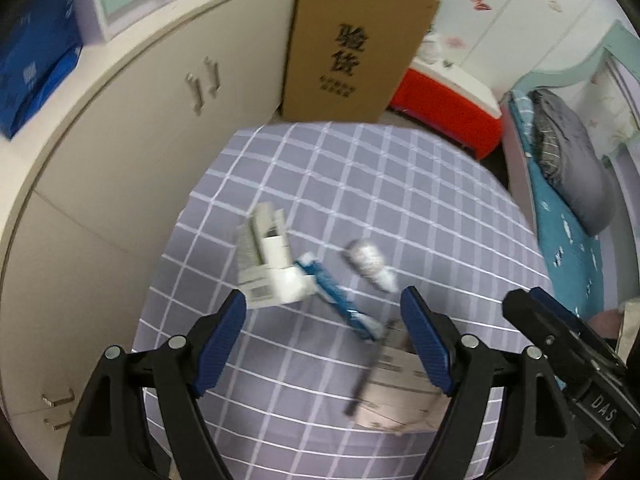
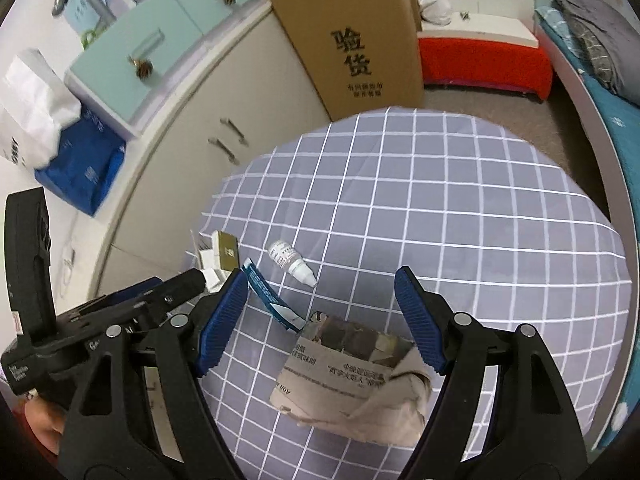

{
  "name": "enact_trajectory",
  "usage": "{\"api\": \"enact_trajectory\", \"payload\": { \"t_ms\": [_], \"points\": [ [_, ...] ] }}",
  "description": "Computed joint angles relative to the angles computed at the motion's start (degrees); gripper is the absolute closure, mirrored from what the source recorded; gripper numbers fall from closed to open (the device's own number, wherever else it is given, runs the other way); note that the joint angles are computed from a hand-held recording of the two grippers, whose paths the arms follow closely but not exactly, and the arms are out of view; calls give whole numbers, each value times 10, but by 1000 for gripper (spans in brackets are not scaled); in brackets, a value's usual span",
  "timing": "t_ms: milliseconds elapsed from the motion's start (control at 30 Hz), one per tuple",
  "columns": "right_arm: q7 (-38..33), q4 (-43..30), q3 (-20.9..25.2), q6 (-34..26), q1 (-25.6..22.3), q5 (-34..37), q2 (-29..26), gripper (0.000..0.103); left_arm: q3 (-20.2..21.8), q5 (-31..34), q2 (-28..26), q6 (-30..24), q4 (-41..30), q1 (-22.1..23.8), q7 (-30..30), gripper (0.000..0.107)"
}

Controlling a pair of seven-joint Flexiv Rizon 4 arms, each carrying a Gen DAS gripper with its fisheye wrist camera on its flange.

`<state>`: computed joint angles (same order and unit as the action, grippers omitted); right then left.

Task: Collect trash
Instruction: 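Move both open tools back over the newspaper and remaining trash, then grasp the white-green box with the left tool while the right tool grasps the white bottle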

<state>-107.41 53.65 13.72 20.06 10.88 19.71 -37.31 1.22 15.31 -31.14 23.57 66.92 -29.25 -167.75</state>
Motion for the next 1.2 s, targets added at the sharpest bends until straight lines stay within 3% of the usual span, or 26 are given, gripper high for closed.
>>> {"api": "enact_trajectory", "payload": {
  "t_ms": [400, 467, 533, 700, 800, 867, 967, 1200],
  "points": [
    [-33, -34, -4, -34, 49, -55, -55, 28, -5, -40, 13, 61, 100, 38, 3, 30],
    [-38, -36, -4, -35, 54, -59, -60, 28, -5, -42, 15, 79, 114, 40, 4, 38],
    [-42, -36, -3, -34, 59, -61, -63, 28, -8, -51, 17, 103, 130, 46, 11, 59],
    [-52, -43, -1, -34, 73, -68, -78, 28, 2, -34, 23, 108, 135, 37, 11, 72],
    [-63, -42, -2, -32, 80, -75, -82, 39, 4, -25, 27, 105, 132, 34, 6, 76],
    [-63, -44, -5, -36, 84, -82, -85, 59, 5, -15, 27, 90, 122, 28, 6, 78],
    [-67, -49, -6, -44, 84, -86, -89, 78, 7, 4, 23, 59, 93, 18, 5, 79],
    [-79, -72, 2, -70, 59, -61, -92, 79, 8, 36, -4, -9, 3, -7, 5, 80]
  ]
}}
